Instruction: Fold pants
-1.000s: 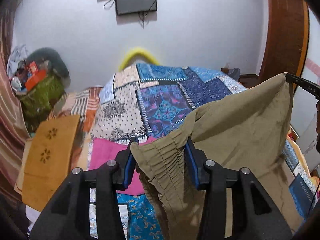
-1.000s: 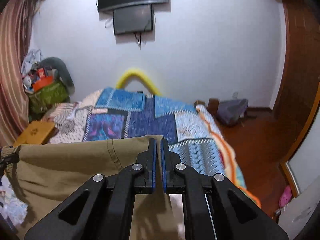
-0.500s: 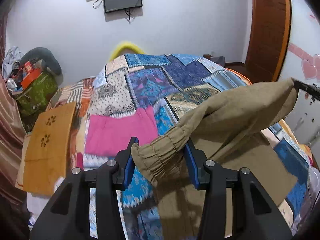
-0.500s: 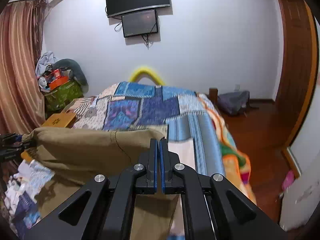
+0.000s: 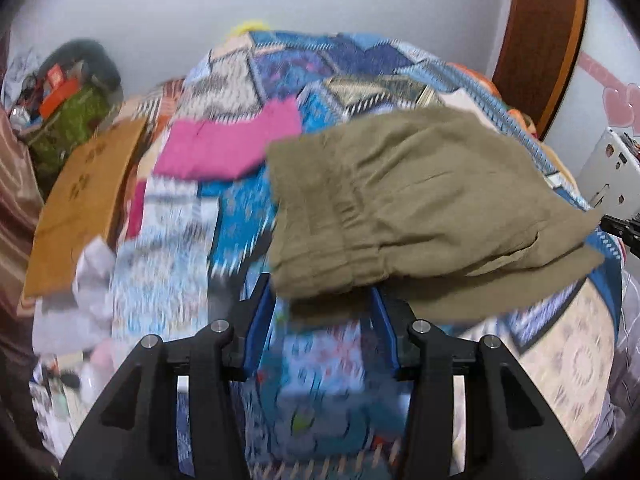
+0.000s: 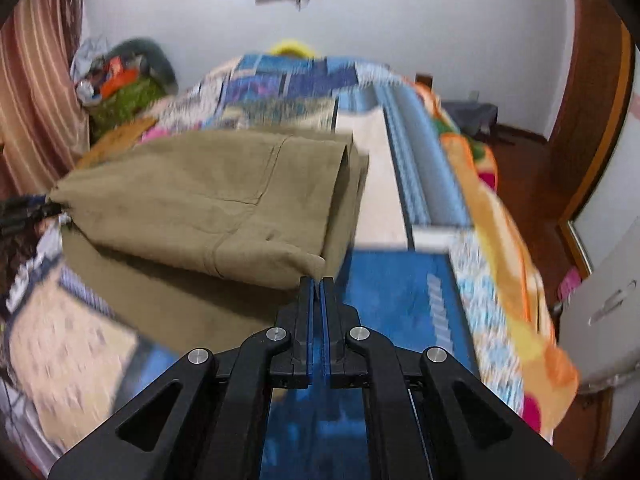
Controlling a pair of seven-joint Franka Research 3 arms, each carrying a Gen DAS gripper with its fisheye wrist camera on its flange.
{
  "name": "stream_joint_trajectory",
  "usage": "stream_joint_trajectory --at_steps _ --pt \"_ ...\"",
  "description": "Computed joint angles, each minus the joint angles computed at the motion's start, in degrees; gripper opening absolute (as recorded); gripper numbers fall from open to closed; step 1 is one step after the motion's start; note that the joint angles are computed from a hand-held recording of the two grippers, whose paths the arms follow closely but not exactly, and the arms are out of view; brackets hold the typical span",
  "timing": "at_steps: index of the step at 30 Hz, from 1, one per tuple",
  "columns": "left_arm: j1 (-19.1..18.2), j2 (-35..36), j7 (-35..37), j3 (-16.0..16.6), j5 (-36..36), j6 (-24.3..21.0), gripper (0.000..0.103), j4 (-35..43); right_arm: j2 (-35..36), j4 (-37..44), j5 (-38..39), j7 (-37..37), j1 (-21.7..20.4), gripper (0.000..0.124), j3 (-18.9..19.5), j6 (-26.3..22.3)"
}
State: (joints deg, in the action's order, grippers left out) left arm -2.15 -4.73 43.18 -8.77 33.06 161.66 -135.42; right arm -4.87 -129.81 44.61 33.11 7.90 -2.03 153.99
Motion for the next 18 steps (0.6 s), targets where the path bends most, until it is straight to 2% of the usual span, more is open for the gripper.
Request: stream_joint_trajectory --at_steps 3,7,11,13,15,17,18 --pt "-0.1 -3.1 0.4 0.0 -1.6 -1.4 0.046 -3.1 -1.5 -2.3 -2.3 2.0 -0.8 0.003 -0.4 0.2" --pt "0.7 -6.7 -1.3 -1.1 1.2 -3.0 0.047 -4.0 -3.3 -3.3 -3.9 4.3 -1.4 0.003 -1.1 -1.1" --pt "0.1 -7.1 0.4 -2.0 2.0 -3.1 0.055 -2.0 -5.9 -4.6 -2.2 2.2 -0.3 0.005 -1.4 -1.6" --pt "-0.7 -5.7 2.6 -2.4 2.2 -3.3 0.058 0.1 -6.6 -4.9 -0.7 0.5 0.8 0.010 -1.5 -1.9" --pt "-1.4 -3.2 4.1 -3.3 4.1 -4.3 0.062 2.8 -6.9 -4.5 1.2 -1.6 2.1 0.030 -1.4 -2.3" --pt "-2.8 -0.7 7.8 -3.1 2.4 -6.2 0.062 5.0 -7.1 -4.1 3.5 -4.3 3.5 0.043 -1.3 -2.5" --pt "-3.7 1.1 10.1 -3.1 1.4 -7.9 0.062 6.7 -7.1 -3.9 4.8 -6.0 4.2 0.044 -1.3 -2.7"
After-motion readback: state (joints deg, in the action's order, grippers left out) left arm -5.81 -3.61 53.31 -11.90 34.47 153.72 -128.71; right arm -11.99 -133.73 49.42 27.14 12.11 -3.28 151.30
